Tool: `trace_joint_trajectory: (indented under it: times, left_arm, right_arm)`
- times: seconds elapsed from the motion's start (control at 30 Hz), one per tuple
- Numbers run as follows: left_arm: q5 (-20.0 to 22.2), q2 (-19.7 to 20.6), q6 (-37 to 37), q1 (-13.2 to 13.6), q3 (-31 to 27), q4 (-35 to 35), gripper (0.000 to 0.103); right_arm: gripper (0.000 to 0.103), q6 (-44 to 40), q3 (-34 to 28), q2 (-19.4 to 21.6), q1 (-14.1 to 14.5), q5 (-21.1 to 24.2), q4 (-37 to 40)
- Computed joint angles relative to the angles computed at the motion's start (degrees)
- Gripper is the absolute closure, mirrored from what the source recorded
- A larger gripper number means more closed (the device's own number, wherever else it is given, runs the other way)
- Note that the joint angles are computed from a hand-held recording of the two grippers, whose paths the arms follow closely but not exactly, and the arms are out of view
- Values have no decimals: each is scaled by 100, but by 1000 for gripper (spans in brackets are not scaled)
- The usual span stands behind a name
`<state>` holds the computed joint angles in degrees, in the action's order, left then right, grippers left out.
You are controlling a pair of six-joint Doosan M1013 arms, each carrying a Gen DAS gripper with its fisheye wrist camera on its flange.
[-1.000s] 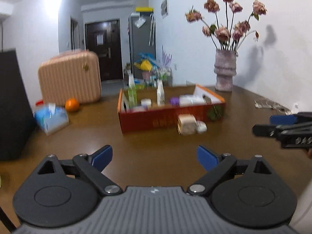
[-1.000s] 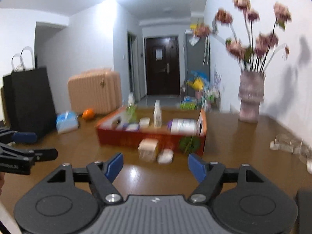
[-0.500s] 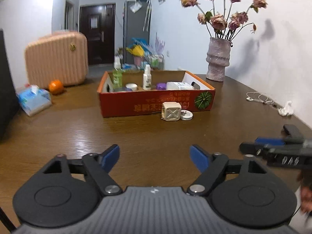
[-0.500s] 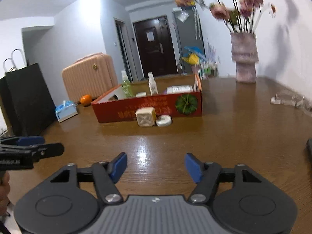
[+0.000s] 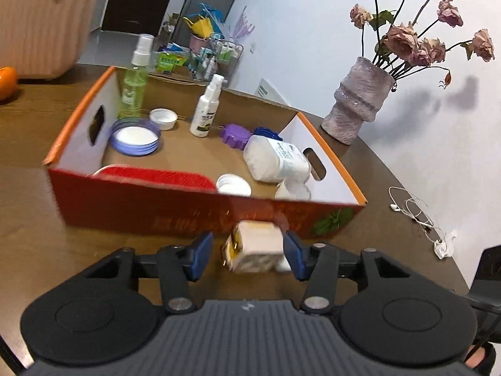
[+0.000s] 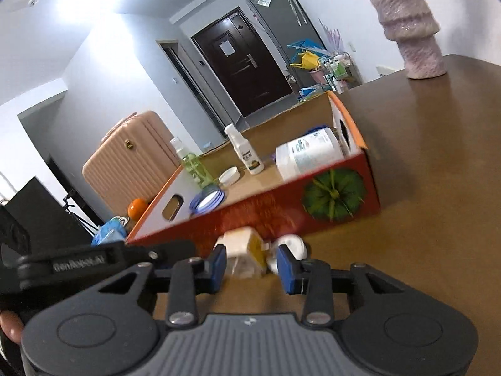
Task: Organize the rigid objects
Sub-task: 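Grasp the cream square plug with the left tool while the right tool grasps the white round tin, then carry the plug and round tin toward the cardboard box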
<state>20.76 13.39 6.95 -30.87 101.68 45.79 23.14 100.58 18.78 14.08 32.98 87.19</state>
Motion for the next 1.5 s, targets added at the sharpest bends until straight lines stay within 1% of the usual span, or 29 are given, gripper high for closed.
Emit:
trace_joint_trajectory:
  times: [0.03,0.13,0.2,0.23,0.3,0.33,0.37,0.4,0.43,0.5,0.57,0.63,0.7,0.77,0.93,1.0,1.03,1.07,1.1,1.17,1.23,1.3,1.33,1.4,1.47,1.5]
  left_arm:
    - [-101,46,167,53,-40,-165,54]
    - [-284,185,1117,211,-166,-1207,59]
    - [-265,255,1636,271,-216,-1777,66]
    - [-350,266,1790,300,-201,-1965,68]
    - [-574,280,2201,386,-153,-2589,73]
    - [-688,278,2505,422,-127,-2953,74]
    - [-712,273,2558,432,-119,-3017,75]
    - [-694,262,2359,419,-111,-2782,75]
    - [-679,253,2046,397,-97,-2454,76]
    - [-657,220,1626,347,-53,-2025,76]
    - [-574,126,937,235,66,-1307,76]
    - [-476,-28,25,59,271,-390,76]
    - [-303,-209,-847,-179,513,487,75]
    - [-149,-374,-1338,-381,725,986,74]
    - [-15,-756,-2188,-785,1207,1695,74]
    - [44,-866,-2447,-942,1368,1961,74]
    - [79,-904,-2378,-1009,1417,1877,74]
    - [113,-922,-2156,-1067,1445,1639,74]
    - [229,-921,-1973,-1143,1455,1452,74]
    - [466,-911,-1847,-1289,1461,1342,74]
    - [621,-951,-2077,-1412,1511,1587,70]
    - [786,-987,-2292,-1494,1523,1807,54]
    - [901,-983,-2359,-1528,1502,1896,51]
    - [1133,-957,-2493,-1586,1437,2157,34]
    - [1299,-884,-2610,-1609,1358,2439,29]
    - [1432,-813,-2637,-1621,1304,2594,29]
  right_arm:
    - [67,9,-78,55,26,-48,-14]
    - [67,386,-303,226,71,-119,-263]
    - [67,614,-378,306,76,-99,-428]
    - [67,701,-401,343,72,-48,-502]
    - [68,858,-456,420,34,172,-517]
    - [70,835,-472,463,7,312,-411]
    - [75,743,-470,499,-14,431,-257]
    - [79,654,-471,534,-41,591,-114]
    - [79,683,-471,551,-51,669,-81]
    - [79,607,-440,547,-57,740,-15]
    - [79,650,-380,495,-57,822,-86]
    - [79,451,-190,338,-39,826,-91]
    - [79,170,65,154,-29,843,-34]
    - [78,-92,312,-14,-53,941,33]
    - [75,-539,838,-422,-71,1079,8]
    - [75,-572,994,-554,-99,1155,-62]
    - [75,-659,1085,-626,-107,1180,-72]
    - [75,-658,1147,-682,-104,1194,-159]
    - [77,-680,1219,-734,-97,1187,-259]
    - [77,-770,1361,-855,-53,1059,-404]
    - [77,-899,1482,-951,-55,1026,-364]
    - [77,-1015,1561,-1039,-96,1045,-283]
    - [77,-1063,1588,-1078,-114,991,-222]
    - [77,-1185,1642,-1158,-152,758,-46]
    - [76,-1205,1678,-1206,-209,530,68]
    - [76,-1182,1686,-1216,-248,455,109]
